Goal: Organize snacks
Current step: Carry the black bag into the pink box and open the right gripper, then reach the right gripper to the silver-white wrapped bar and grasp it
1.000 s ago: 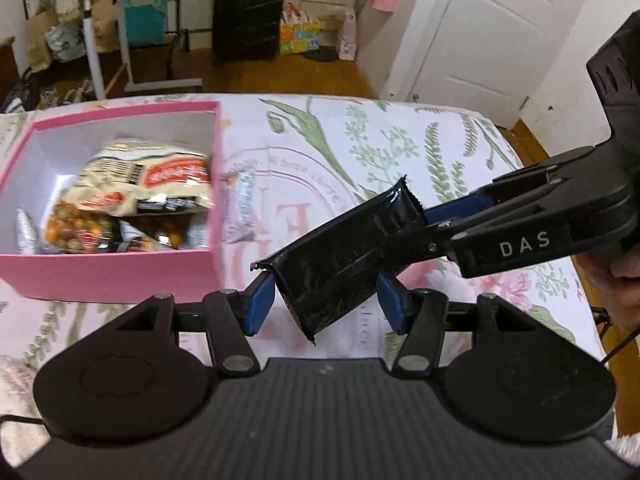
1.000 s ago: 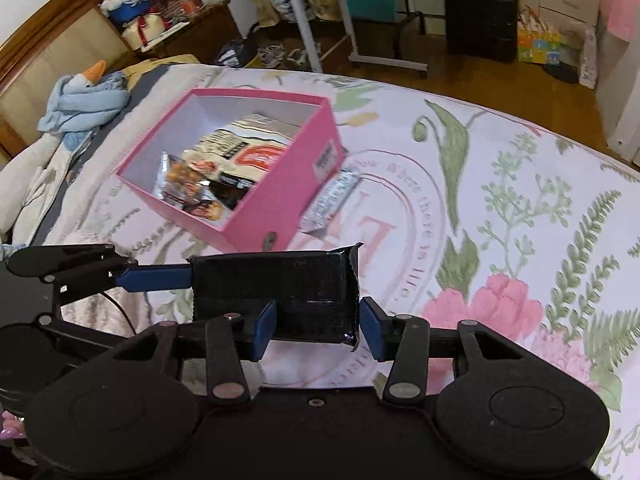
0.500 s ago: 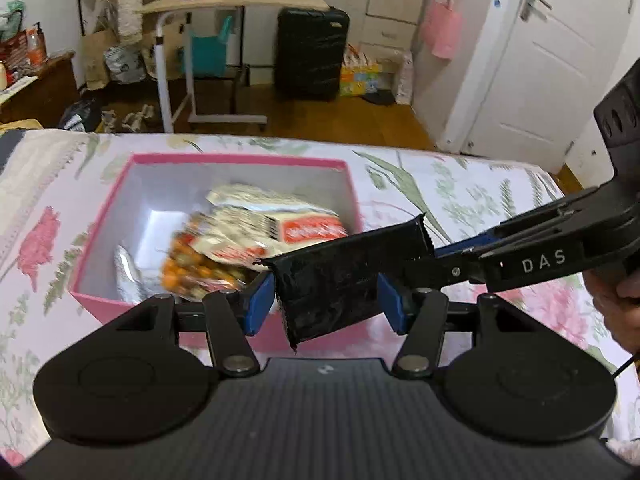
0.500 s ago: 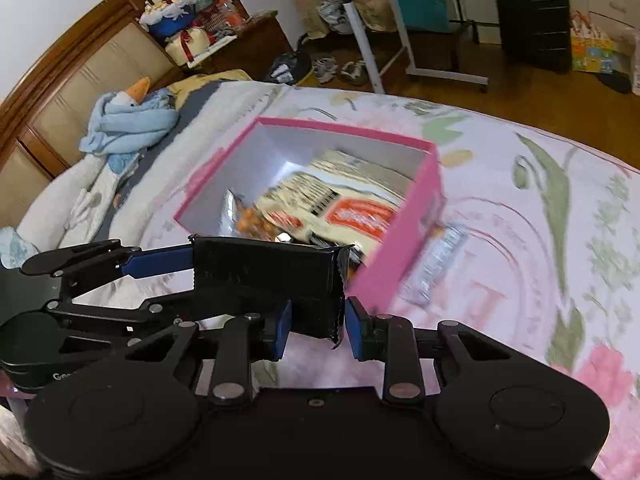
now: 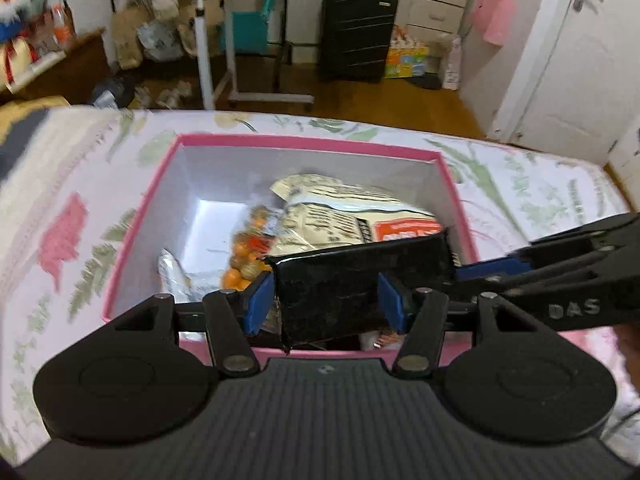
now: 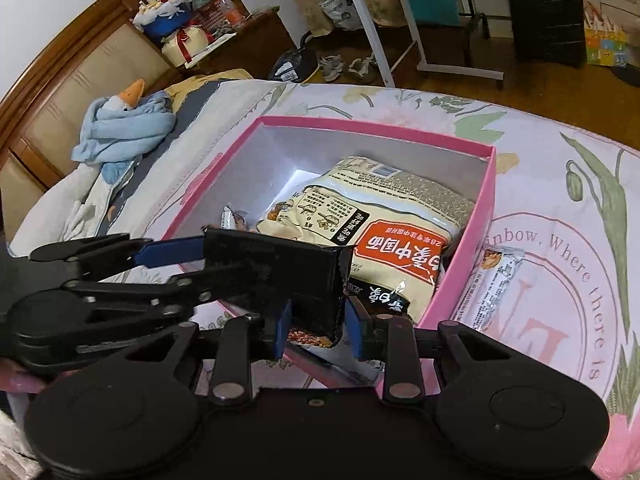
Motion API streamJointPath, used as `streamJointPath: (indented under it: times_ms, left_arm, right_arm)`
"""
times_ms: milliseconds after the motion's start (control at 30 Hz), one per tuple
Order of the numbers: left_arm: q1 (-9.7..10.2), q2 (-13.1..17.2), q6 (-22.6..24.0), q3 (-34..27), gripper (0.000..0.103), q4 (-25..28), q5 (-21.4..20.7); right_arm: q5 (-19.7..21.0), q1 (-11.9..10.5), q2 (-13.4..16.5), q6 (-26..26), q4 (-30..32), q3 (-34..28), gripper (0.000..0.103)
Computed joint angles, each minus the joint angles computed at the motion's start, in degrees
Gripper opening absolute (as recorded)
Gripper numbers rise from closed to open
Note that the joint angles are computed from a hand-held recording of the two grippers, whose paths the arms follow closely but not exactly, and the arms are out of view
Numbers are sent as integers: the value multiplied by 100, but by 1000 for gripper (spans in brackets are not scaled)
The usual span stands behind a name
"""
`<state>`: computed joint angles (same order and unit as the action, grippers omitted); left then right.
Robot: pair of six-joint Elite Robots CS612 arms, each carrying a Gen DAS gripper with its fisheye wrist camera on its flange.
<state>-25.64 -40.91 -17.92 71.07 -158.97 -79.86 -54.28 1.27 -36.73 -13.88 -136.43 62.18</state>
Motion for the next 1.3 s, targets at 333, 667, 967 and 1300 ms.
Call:
streamJointPath:
  times_ms: [333, 667, 967, 1300]
  left_arm:
    - [-159, -56, 165, 77, 58, 102, 456]
    - [-496, -205, -346, 183, 54, 9, -24]
    - [-987, 152, -1024, -217, 50, 348, 562]
    - [-1325, 957, -1474, -1092, 43, 863, 2152]
  right_arm:
    - [522, -262, -195, -310, -1407, 653, 39]
    - [533, -623, -95, -145, -631, 326, 39]
    - [808, -795, 125, -279, 254, -73, 40]
    - [1175, -829, 732, -791, 2182, -1198, 44]
